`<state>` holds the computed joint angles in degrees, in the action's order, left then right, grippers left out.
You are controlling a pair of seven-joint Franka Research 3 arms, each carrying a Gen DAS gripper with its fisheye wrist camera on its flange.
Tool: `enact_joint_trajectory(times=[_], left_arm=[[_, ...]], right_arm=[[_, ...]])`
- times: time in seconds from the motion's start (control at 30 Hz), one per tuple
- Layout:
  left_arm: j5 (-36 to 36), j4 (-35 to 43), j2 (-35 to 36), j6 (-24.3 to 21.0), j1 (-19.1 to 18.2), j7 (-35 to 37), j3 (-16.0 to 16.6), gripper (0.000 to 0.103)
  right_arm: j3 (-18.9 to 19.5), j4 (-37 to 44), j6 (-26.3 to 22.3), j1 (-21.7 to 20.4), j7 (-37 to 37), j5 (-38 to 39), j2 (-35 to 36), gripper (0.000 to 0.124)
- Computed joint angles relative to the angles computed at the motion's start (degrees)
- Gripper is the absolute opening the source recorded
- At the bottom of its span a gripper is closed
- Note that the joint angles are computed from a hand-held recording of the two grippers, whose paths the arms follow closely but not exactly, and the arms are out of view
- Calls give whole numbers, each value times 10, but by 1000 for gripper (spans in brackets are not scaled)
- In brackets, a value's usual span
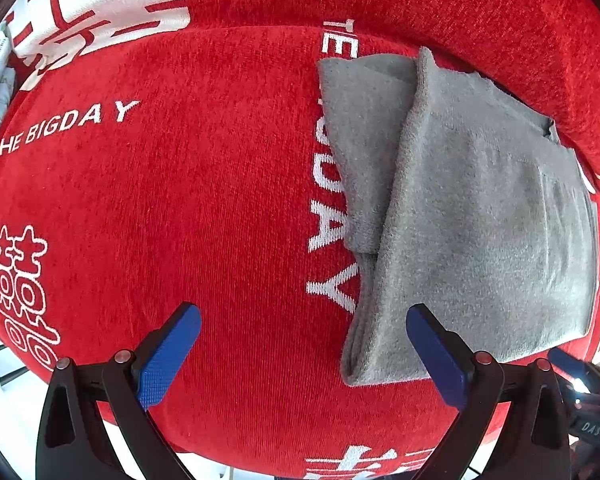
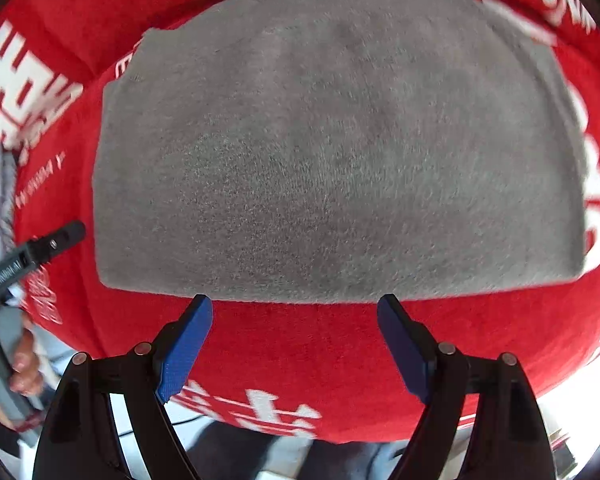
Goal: Fold small clothes
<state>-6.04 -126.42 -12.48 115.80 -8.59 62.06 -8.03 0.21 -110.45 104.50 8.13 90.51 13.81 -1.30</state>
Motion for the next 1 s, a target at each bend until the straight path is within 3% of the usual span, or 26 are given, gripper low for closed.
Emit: enact_joint_trajectory(times=[0.27,0.37,0.53,0.6,0.77,0.8,0.83,0.87,0.9,1.0], left_arm=[[-26,-16,5,27,8,25,12,103],[-56,-25,8,44,12,40,20,103],[-90,-36,17,62,23,70,29,103],[-120,-40,22,73,27,91,35,103],[-208,-43,36,93,35,155,46,103],[-231,-41,41,96,37,170,48,103],[-245,-39,46,96,39,180,48,103],[-257,-33,54,95,42,188,48,103],[-262,-30,56,95,44,191,45,103],[-288,-15,78,94,49,212,39,103]], right_arm=[[-37,-102,10,-43,-8,283,-27,87],[-36,-146,32,-44,-27,347,-43,87],[-30,-207,115,-32,-49,455,-64,87],[-24,-212,152,-21,-58,489,-65,87],[-25,-206,183,-11,-46,537,-51,86],[-26,-203,181,-10,-43,546,-47,81],[-28,-198,172,-11,-44,557,-41,55],[-29,-192,162,-12,-46,555,-34,18],[-30,-185,152,-15,-53,555,-28,13],[-35,-164,128,-24,-98,573,-23,12]])
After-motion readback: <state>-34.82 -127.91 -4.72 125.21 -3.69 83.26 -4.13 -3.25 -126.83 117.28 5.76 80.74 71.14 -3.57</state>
